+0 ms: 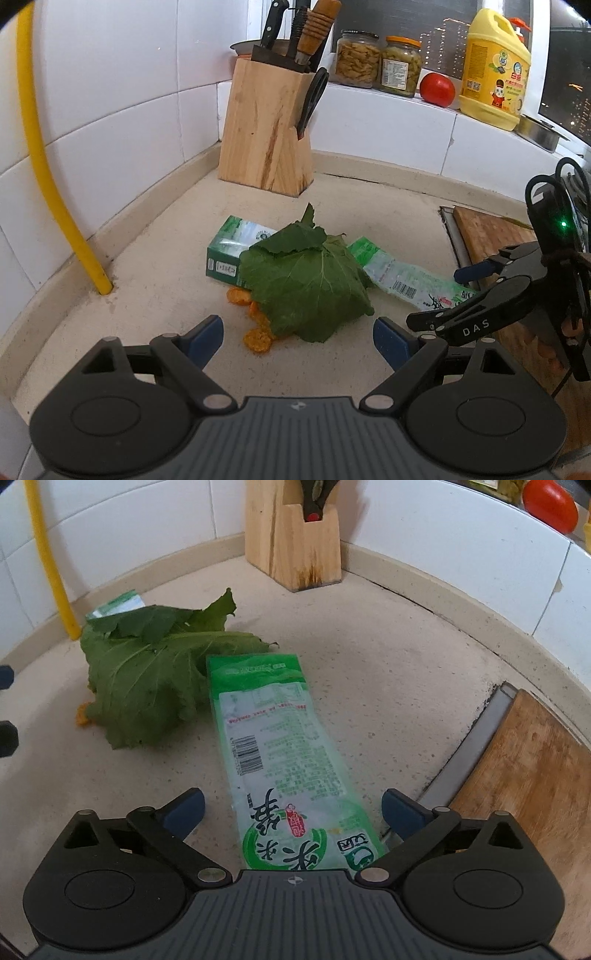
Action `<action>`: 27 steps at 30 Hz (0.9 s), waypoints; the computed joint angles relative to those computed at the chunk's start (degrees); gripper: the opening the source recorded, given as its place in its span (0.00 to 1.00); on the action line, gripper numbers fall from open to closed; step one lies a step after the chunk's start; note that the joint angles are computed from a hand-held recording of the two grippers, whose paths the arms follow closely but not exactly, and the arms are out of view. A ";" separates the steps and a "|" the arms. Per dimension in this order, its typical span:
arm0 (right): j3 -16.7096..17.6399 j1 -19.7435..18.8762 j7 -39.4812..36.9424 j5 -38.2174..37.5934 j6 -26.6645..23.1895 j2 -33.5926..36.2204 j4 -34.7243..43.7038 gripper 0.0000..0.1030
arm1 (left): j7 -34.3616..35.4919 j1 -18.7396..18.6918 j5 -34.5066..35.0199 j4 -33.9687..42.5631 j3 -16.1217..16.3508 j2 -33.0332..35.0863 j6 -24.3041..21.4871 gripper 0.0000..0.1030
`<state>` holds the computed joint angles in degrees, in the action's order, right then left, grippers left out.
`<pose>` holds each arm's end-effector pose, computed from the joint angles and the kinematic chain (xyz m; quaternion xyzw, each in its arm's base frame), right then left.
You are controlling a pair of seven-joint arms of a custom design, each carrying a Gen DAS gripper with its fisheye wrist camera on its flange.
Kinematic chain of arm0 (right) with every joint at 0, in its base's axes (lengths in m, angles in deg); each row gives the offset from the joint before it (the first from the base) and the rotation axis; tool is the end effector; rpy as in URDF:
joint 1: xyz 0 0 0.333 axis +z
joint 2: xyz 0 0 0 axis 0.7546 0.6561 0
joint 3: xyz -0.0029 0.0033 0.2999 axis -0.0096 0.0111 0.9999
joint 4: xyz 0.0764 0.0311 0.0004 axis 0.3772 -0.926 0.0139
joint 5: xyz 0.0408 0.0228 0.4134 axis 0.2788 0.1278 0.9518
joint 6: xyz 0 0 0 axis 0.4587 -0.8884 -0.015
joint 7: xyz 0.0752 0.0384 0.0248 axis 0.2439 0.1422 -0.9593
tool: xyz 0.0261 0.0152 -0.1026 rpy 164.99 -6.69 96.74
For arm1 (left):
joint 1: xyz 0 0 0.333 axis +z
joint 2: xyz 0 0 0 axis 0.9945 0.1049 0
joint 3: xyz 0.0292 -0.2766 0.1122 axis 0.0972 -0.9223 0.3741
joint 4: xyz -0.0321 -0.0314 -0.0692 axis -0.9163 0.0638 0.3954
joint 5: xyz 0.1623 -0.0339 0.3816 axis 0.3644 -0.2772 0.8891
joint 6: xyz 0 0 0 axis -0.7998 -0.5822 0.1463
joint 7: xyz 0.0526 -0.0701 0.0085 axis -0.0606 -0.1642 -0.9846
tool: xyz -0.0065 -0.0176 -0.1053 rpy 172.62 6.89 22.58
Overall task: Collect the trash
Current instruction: 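Grasp the large green leaf with the left tool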
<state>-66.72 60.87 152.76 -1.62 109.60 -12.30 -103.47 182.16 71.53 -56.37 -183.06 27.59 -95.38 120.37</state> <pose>0.5358 0.1591 0.5565 -0.7808 0.5458 -0.1804 0.2447 0.4835 -0.0757 0.6083 -0.5530 0.7224 -0.3527 0.2189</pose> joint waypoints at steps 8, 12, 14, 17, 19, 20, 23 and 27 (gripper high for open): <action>-1.11 0.60 -4.84 2.63 -2.46 0.52 1.34 1.00 | 0.09 -0.25 -0.46 -0.23 -0.01 -0.08 -0.48 0.82; -1.39 0.58 -7.44 4.18 -2.98 0.38 1.56 1.00 | 0.36 -0.21 -0.41 0.01 -0.06 0.03 -0.51 0.82; -0.93 0.26 -6.38 3.44 -3.67 0.34 1.98 0.99 | 0.53 -0.06 -0.02 0.31 -0.23 0.26 -0.33 0.82; -0.78 0.34 -6.16 3.56 -2.72 -1.03 1.03 0.74 | 1.53 -0.29 0.25 1.71 -0.24 1.48 0.07 0.82; -1.54 0.79 -7.20 6.25 -3.37 -1.79 0.98 0.70 | 3.34 -0.86 0.05 3.39 -0.13 3.13 0.76 0.82; -1.76 0.91 -7.57 7.46 -2.56 -2.51 0.17 0.65 | 4.62 -1.21 -0.15 4.34 -0.10 4.17 1.40 0.82; -3.42 1.92 -9.25 14.23 -1.99 -4.42 -1.41 0.26 | 7.50 -1.49 -0.52 7.95 -0.64 7.70 1.59 0.82; -4.32 1.86 -8.46 20.88 -3.42 -6.56 -3.27 0.02 | 11.21 -0.75 -1.38 14.93 -2.31 14.12 0.25 0.82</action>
<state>-71.05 62.73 144.30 19.27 106.18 -18.85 -106.74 193.37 70.78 -57.75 -168.12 25.28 -81.26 120.62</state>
